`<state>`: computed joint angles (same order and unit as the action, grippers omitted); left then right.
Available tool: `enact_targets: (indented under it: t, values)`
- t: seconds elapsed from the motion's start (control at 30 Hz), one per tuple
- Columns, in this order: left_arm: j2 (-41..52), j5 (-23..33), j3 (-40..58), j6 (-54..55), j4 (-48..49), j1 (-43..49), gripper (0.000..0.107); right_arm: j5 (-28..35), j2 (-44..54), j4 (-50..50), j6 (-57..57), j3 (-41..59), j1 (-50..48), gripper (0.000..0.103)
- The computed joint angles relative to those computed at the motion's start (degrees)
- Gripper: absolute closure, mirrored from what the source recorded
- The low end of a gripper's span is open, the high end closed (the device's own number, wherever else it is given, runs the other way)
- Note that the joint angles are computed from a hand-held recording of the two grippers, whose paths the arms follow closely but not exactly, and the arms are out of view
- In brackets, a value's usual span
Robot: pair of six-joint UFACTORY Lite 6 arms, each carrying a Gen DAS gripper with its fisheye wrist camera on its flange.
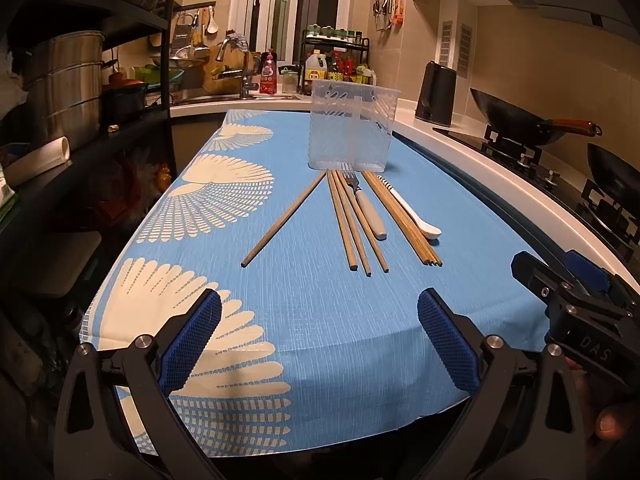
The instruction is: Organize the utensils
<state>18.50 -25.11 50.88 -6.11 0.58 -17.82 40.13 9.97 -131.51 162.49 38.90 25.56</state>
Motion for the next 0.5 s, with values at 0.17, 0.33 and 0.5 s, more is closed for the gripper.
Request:
enact_targets:
  t: [0.17, 0.33, 0.5]
  values:
    - [0.09, -0.25, 0.1, 0.71, -0.73, -0.51, 0.011, -0.49, -0.34, -0.81, 0.38, 0.0, -0.49, 0.007]
    - [-0.15, -0.18, 0.2, 1.96, -1.75, -0.83, 0.011, -0.07, -0.88, 0.21, -0.83, 0.3, 0.03, 0.014]
    - [0.38, 0.55, 1.27, 1.94, -2.05, -0.94, 0.011, -0.09, -0.99, 0.45, -0.59, 0.26, -0.15, 0.016]
